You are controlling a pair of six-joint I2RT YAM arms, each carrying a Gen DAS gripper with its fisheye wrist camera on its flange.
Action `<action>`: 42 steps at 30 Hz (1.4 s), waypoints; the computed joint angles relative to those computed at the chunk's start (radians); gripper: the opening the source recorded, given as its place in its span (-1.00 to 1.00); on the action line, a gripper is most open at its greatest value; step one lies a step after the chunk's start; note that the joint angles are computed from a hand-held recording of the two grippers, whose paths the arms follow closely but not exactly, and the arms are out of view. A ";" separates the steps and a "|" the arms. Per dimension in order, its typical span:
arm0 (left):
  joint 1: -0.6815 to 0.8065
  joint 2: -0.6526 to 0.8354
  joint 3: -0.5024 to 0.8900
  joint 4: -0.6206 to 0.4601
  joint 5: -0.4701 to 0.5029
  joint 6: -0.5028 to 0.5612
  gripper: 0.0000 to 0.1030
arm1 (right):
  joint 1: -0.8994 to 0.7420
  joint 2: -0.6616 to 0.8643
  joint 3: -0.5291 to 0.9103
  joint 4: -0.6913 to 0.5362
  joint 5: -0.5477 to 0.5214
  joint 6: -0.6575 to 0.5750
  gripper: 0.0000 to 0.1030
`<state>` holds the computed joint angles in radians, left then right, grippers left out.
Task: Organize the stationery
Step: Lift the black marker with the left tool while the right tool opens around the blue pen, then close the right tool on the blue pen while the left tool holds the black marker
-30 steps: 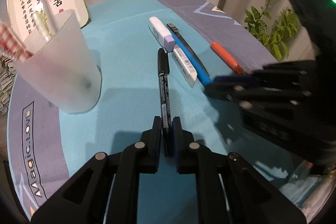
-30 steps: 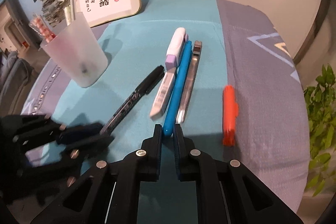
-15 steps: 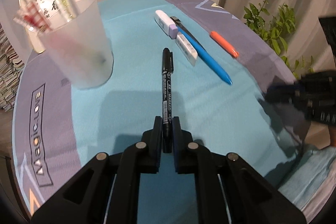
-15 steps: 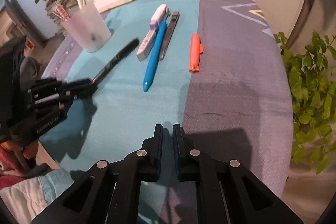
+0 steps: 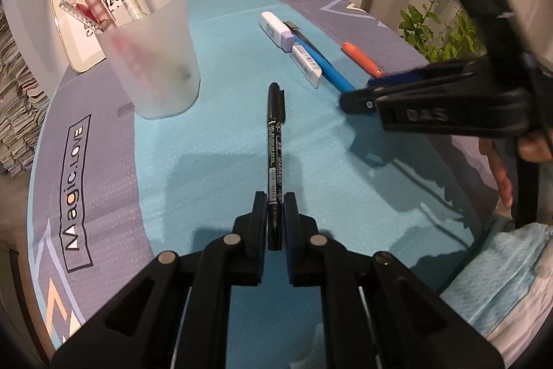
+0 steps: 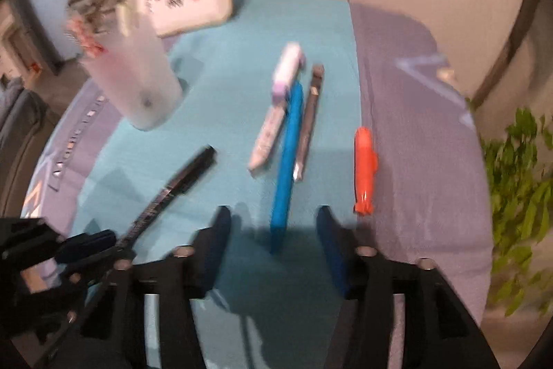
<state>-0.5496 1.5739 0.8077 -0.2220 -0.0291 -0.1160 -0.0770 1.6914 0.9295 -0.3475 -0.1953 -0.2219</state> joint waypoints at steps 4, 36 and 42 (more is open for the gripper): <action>0.009 0.021 0.020 -0.003 0.012 -0.004 -0.85 | -0.027 -0.003 0.001 -0.028 -0.009 -0.008 -0.79; 0.024 0.235 0.283 -0.073 0.017 0.008 -0.52 | -0.089 -0.095 -0.056 -0.038 -0.129 -0.134 -0.07; 0.017 0.296 0.340 -0.075 0.013 0.028 -0.52 | -0.089 -0.035 -0.018 -0.034 -0.130 -0.131 -0.12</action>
